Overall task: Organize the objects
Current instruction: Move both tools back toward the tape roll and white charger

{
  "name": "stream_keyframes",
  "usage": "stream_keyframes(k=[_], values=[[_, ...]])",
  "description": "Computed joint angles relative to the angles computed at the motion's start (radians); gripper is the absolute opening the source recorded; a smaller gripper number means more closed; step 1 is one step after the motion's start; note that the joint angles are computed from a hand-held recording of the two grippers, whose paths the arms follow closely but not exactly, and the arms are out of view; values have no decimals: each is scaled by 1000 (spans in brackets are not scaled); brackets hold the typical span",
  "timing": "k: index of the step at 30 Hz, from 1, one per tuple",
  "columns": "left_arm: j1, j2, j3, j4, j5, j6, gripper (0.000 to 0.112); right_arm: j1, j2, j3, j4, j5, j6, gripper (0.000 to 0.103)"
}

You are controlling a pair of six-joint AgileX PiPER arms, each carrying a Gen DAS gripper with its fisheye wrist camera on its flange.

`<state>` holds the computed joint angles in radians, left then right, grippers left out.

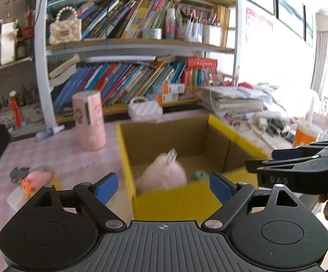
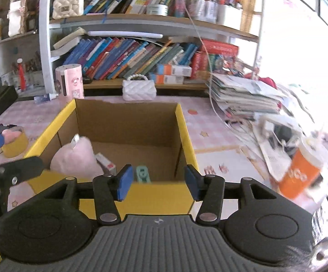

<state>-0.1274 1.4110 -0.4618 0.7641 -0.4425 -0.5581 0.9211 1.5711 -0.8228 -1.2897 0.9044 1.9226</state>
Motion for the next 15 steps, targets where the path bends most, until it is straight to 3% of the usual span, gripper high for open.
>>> stream_keyframes(k=[7,15], values=[[153,-54,91,251,37,-162,90,138,91,-54,199,39,16,51],[380,-108,147,602,-28,-381,90,273,177,-135,283,89,28,54]])
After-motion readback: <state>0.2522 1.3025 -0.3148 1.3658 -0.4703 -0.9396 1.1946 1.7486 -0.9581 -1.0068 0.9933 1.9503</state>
